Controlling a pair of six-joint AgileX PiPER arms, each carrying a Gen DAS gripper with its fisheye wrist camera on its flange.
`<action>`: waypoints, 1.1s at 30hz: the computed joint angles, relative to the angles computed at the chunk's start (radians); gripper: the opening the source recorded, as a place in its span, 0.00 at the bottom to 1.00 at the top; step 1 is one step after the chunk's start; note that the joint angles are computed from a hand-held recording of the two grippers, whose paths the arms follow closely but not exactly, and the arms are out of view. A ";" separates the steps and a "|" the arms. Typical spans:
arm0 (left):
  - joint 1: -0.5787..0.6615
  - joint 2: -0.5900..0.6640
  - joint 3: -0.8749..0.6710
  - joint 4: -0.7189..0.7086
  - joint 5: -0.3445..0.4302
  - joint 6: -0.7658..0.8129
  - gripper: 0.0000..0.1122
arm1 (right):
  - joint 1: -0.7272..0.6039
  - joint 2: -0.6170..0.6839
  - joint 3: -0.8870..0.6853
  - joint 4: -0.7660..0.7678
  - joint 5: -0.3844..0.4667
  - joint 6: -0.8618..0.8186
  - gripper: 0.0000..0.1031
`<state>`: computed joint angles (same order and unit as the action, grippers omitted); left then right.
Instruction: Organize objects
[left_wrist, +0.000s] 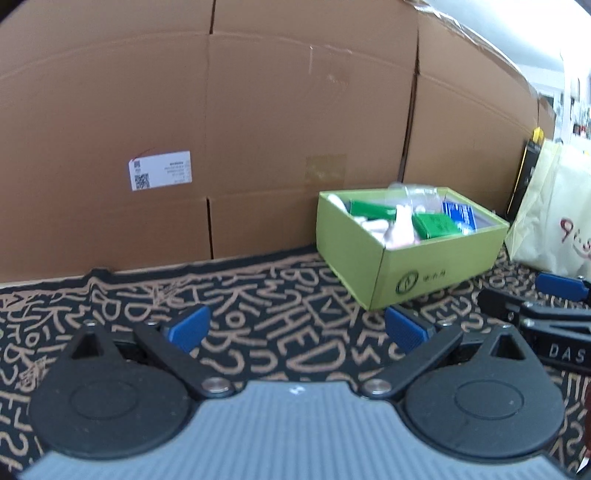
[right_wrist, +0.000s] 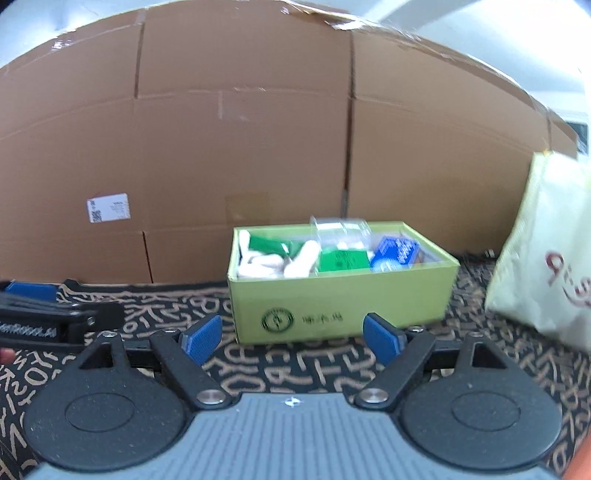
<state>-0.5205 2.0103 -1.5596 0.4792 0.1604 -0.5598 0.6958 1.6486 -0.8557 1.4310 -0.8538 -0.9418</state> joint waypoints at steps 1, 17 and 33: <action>-0.005 -0.008 0.019 0.056 -0.006 -0.052 0.92 | 0.008 0.005 0.004 0.016 -0.014 0.008 0.84; -0.071 -0.009 0.029 0.297 0.092 -0.339 0.92 | 0.113 0.018 0.042 0.139 -0.131 0.014 0.84; -0.078 -0.011 0.031 0.215 0.084 -0.255 0.92 | 0.127 0.018 0.037 0.170 -0.160 0.032 0.84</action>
<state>-0.5982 1.9988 -1.5287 0.6939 0.2446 -0.8152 0.8226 1.6670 -0.8189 1.6014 -1.0136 -0.9098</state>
